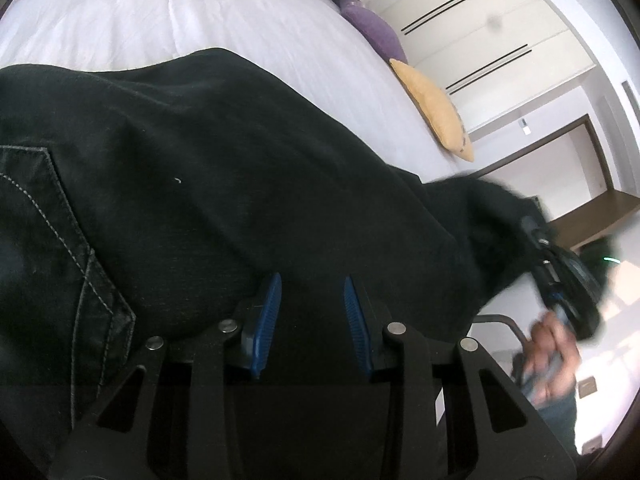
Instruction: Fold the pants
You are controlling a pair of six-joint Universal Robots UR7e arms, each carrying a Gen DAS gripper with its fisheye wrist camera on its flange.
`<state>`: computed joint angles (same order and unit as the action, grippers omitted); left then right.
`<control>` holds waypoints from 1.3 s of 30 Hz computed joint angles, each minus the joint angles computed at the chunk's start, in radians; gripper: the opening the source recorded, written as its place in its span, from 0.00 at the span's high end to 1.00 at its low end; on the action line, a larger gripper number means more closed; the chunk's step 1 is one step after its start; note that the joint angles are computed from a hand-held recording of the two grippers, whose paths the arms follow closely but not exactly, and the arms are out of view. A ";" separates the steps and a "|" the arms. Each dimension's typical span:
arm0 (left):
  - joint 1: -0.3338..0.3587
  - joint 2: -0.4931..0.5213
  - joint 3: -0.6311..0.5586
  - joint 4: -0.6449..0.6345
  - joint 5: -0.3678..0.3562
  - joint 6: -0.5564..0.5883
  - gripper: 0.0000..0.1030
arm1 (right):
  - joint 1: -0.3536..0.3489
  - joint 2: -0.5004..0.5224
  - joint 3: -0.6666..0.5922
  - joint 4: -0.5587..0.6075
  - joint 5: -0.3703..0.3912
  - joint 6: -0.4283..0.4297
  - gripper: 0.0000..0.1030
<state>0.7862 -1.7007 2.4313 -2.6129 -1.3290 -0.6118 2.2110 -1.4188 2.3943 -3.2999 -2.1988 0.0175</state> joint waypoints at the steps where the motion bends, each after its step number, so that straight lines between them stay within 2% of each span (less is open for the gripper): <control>1: 0.003 -0.007 0.008 -0.017 -0.004 -0.004 0.70 | 0.062 0.075 -0.035 0.061 -0.001 -0.071 0.94; 2: 0.011 -0.029 0.016 -0.021 -0.011 -0.009 0.69 | 0.105 0.143 -0.061 0.139 0.014 -0.107 0.94; 4: 0.035 -0.069 0.036 -0.048 -0.051 -0.044 0.69 | 0.147 0.258 -0.078 0.191 -0.018 -0.116 0.95; 6: 0.054 -0.100 0.045 -0.060 -0.097 -0.072 0.60 | 0.169 0.339 -0.087 0.224 -0.081 -0.089 0.95; 7: 0.059 -0.110 0.051 -0.074 -0.115 -0.074 0.51 | 0.194 0.393 -0.088 0.207 -0.146 -0.107 0.94; 8: 0.060 -0.123 0.055 -0.082 -0.124 -0.080 0.41 | 0.208 0.422 -0.091 0.203 -0.185 -0.126 0.94; 11: 0.058 -0.135 0.059 -0.097 -0.135 -0.126 0.25 | 0.224 0.449 -0.087 0.172 -0.234 -0.152 0.95; 14: 0.066 -0.107 0.048 -0.108 -0.166 -0.159 0.17 | 0.242 0.459 -0.091 0.132 -0.273 -0.178 0.95; 17: 0.075 -0.074 0.016 -0.061 -0.185 -0.169 0.16 | 0.268 0.476 -0.095 0.097 -0.305 -0.199 0.94; 22: 0.111 -0.049 -0.001 -0.059 -0.232 -0.197 0.16 | 0.295 0.499 -0.109 0.035 -0.337 -0.231 0.94; 25: 0.145 -0.032 -0.025 -0.050 -0.261 -0.167 0.17 | 0.301 0.515 -0.120 0.005 -0.343 -0.277 0.94; 27: 0.162 -0.017 -0.045 -0.033 -0.275 -0.148 0.22 | 0.304 0.523 -0.126 0.007 -0.339 -0.282 0.94; 29: 0.183 -0.001 -0.078 0.008 -0.297 -0.117 0.48 | 0.314 0.531 -0.127 0.009 -0.338 -0.286 0.94; 30: 0.186 0.005 -0.093 0.035 -0.301 -0.101 0.54 | 0.318 0.537 -0.129 0.004 -0.339 -0.296 0.94; 31: 0.188 0.010 -0.109 0.067 -0.301 -0.081 0.68 | 0.323 0.545 -0.132 -0.001 -0.341 -0.309 0.94; 33: 0.184 0.005 -0.132 0.122 -0.281 -0.063 0.74 | 0.331 0.558 -0.136 -0.012 -0.342 -0.330 0.94; 35: 0.185 -0.007 -0.150 0.162 -0.272 -0.035 0.87 | 0.340 0.570 -0.144 -0.018 -0.343 -0.348 0.94; 39: 0.185 -0.034 -0.189 0.253 -0.264 0.022 0.92 | 0.354 0.584 -0.155 -0.020 -0.334 -0.371 0.94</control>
<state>0.9712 -1.7346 2.2419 -2.3599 -1.5927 -0.5896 2.5645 -0.8344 2.2393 -3.3196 -2.5329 -0.3531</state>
